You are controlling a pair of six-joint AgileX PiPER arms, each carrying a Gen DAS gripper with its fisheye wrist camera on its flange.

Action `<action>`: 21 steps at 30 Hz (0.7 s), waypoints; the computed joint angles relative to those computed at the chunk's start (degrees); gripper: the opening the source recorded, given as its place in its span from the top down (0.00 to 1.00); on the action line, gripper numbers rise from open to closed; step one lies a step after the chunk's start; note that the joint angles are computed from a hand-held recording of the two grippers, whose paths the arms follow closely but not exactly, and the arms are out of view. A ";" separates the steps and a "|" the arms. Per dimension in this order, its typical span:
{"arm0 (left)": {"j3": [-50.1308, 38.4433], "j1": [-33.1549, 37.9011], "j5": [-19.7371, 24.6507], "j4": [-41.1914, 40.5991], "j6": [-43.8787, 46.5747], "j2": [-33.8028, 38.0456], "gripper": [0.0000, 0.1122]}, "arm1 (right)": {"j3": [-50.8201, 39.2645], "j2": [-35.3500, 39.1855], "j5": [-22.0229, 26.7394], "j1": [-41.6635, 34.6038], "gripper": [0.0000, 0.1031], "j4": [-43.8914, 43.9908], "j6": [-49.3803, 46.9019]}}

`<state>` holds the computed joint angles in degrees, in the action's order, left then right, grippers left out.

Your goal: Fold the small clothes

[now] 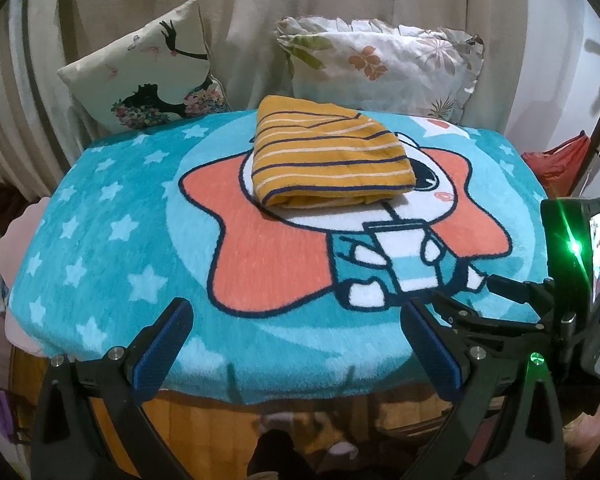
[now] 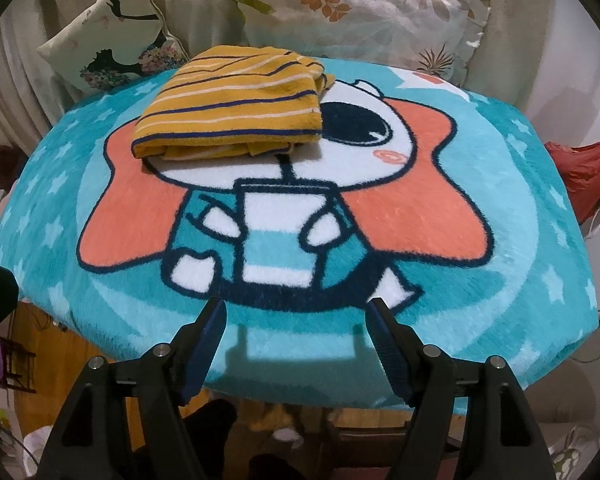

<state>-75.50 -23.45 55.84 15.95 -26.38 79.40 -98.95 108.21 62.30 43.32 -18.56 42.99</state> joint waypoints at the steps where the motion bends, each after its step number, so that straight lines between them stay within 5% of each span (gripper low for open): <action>1: 0.16 -0.44 0.21 0.37 -0.62 -0.25 0.08 | 0.57 -0.45 -0.08 0.21 0.26 -0.49 0.31; 21: -1.95 -9.33 3.95 6.75 -6.15 0.29 0.08 | 7.73 -7.39 4.28 5.94 0.23 -17.82 8.88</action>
